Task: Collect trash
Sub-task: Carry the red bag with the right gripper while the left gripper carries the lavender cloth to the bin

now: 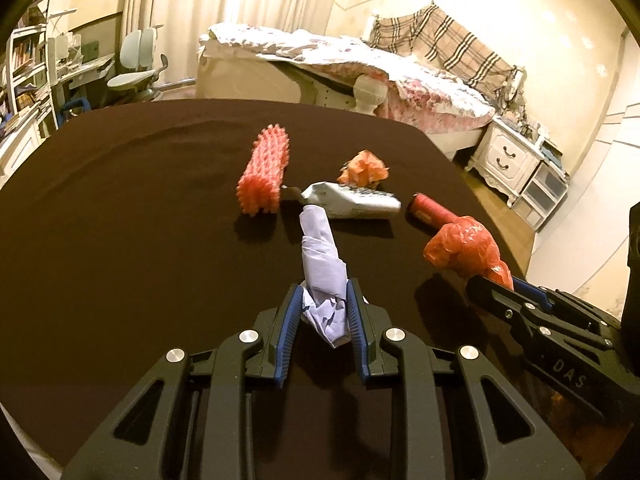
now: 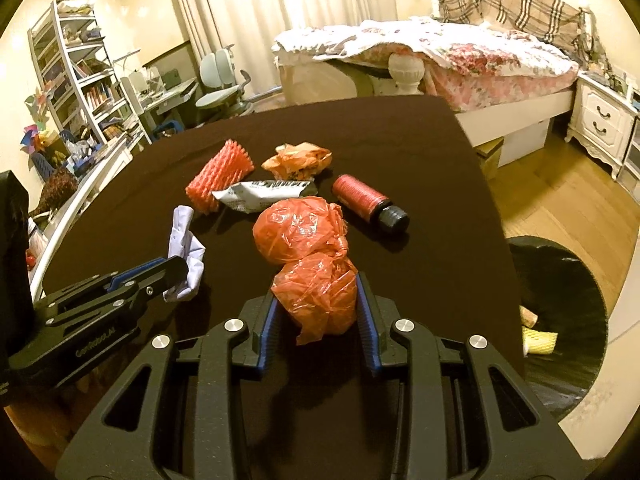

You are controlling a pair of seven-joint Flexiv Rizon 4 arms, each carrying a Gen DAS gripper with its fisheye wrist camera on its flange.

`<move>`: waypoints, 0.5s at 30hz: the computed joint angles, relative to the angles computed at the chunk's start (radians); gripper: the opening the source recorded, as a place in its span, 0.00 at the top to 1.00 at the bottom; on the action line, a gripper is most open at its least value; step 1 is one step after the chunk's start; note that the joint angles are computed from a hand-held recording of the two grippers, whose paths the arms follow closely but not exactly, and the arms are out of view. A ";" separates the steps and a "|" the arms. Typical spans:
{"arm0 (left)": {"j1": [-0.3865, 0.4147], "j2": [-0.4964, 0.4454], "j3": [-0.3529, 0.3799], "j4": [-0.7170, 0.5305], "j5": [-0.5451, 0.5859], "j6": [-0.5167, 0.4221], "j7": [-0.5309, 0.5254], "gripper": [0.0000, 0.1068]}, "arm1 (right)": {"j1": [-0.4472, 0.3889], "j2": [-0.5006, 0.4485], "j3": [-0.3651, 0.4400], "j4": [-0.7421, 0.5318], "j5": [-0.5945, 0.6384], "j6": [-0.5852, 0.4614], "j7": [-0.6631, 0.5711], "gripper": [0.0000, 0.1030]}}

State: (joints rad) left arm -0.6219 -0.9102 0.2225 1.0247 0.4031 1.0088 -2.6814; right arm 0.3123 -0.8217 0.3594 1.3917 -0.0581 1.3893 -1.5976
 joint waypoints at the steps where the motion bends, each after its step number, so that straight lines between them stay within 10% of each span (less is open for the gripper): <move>1: -0.002 -0.001 -0.001 -0.005 0.001 0.003 0.001 0.76 | -0.003 0.006 0.000 0.007 0.003 0.007 0.001 0.68; 15: -0.007 -0.122 -0.030 -0.242 -0.029 -0.017 0.119 0.76 | -0.010 0.065 -0.134 0.097 -0.031 0.143 0.155 0.68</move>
State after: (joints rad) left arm -0.6294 -1.0323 0.1928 0.7822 0.3739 0.9915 -2.5628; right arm 0.3026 -0.7569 0.2259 1.4890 -0.0887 1.5324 -1.4422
